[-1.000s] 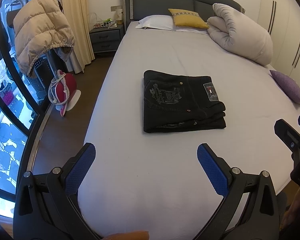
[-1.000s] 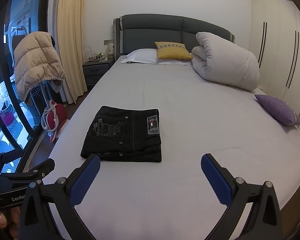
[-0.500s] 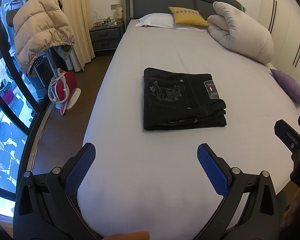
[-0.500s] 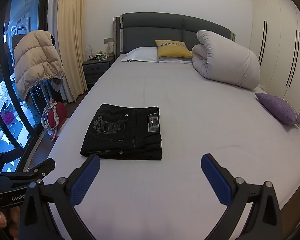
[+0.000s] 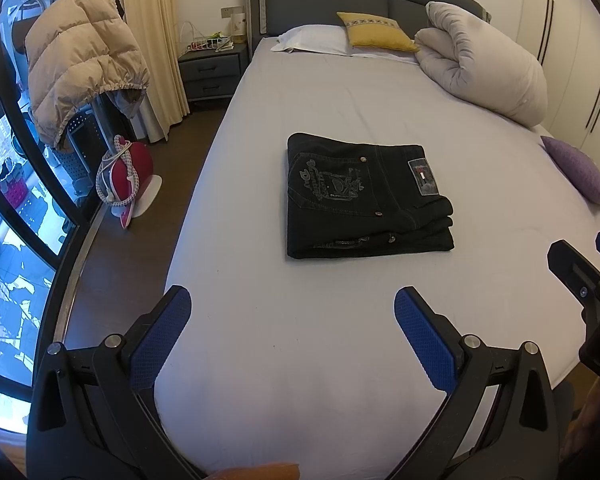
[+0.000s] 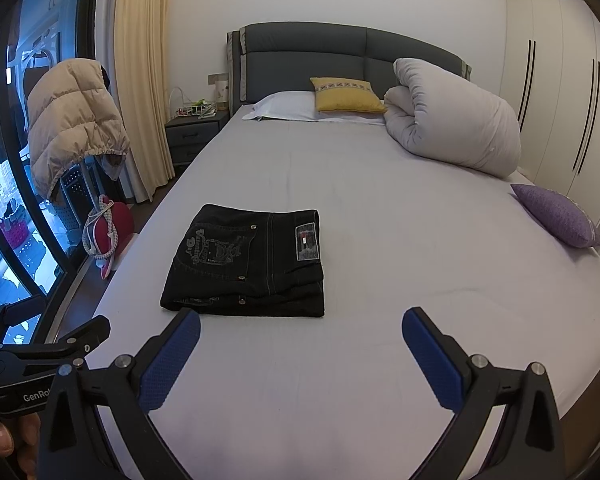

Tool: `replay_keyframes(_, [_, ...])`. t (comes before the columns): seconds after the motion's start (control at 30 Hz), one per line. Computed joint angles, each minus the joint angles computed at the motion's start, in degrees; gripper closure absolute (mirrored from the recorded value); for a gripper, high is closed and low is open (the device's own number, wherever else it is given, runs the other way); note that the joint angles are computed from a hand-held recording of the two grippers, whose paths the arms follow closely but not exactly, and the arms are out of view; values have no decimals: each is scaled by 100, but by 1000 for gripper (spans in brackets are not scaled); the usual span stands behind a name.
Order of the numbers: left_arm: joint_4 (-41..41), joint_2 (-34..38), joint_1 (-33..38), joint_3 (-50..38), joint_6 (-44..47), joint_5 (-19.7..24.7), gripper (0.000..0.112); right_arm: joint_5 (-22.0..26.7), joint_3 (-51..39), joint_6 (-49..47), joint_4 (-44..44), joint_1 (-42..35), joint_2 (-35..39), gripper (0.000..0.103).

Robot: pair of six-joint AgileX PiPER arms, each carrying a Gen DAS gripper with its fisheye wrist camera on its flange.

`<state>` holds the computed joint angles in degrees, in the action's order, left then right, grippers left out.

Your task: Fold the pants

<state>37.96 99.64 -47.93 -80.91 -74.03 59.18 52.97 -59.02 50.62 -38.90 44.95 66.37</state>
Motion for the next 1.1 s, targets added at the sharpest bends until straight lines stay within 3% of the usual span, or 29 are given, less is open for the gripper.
replay_keyframes(1.1, [-41, -4, 22, 105, -27, -84, 9, 26, 212, 61, 16, 77, -138, 0])
